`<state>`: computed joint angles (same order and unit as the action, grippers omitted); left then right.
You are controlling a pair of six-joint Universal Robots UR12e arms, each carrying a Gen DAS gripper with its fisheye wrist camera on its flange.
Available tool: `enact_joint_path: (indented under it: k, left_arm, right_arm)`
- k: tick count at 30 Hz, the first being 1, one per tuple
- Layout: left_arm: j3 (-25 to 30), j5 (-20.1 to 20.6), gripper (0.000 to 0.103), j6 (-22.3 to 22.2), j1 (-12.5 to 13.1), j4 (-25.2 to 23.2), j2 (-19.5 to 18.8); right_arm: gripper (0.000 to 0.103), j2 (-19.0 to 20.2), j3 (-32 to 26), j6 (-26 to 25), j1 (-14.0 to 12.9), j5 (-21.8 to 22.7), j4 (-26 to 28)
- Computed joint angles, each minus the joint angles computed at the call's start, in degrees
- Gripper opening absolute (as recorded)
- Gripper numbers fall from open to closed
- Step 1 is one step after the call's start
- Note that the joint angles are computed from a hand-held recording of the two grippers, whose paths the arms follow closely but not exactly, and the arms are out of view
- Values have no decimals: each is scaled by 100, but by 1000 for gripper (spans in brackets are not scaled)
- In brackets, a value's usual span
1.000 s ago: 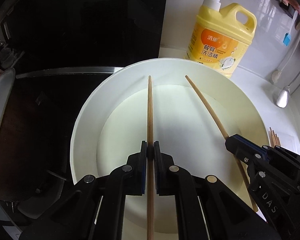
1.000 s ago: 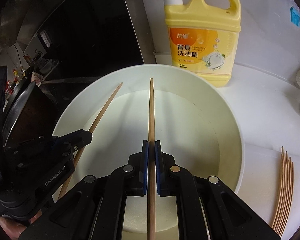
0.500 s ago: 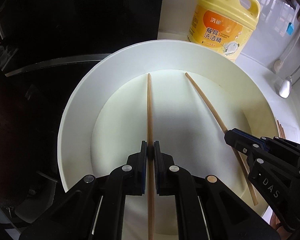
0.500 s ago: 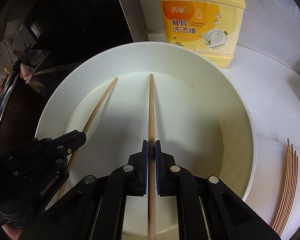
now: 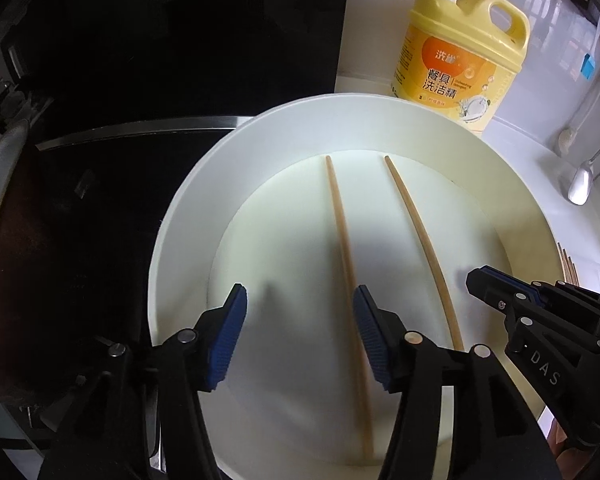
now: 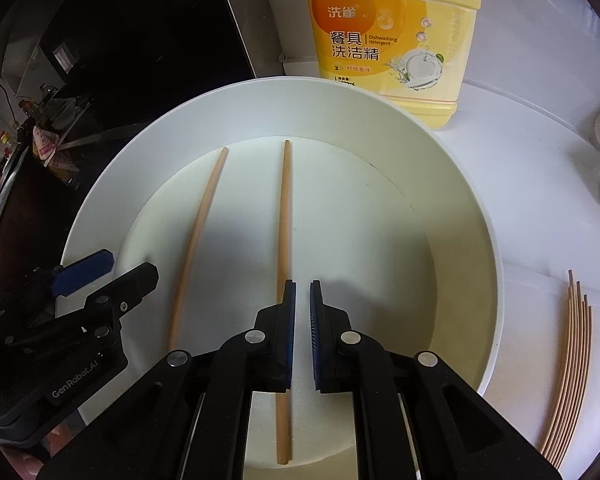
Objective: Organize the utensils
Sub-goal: 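Lower the chopstick into the basin and open the right tool, then move both tools back over the chopsticks on the cutting board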
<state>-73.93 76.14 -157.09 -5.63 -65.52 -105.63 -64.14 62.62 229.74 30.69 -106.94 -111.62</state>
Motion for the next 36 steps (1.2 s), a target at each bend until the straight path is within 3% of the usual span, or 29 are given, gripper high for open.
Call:
enact_joint_path:
  k: [4, 9, 11, 23, 36]
  left_arm:
    - [44, 93, 62, -28, 3, -24, 18]
    - [20, 157, 76, -131, 31, 33, 65]
    - [-7, 129, 80, -126, 49, 54, 90]
    - [-242, 155, 91, -107, 106, 149, 374]
    - [-529, -366, 96, 206, 34, 115, 760]
  right_arm:
    - [19, -35, 38, 6, 9, -111, -44]
    - [26, -94, 92, -7, 63, -306, -145]
    - [38, -115, 108, -17, 94, -399, -184]
    - [52, -246, 156, 99, 268, -822, -134]
    - [61, -847, 819, 1096, 494, -1344, 249]
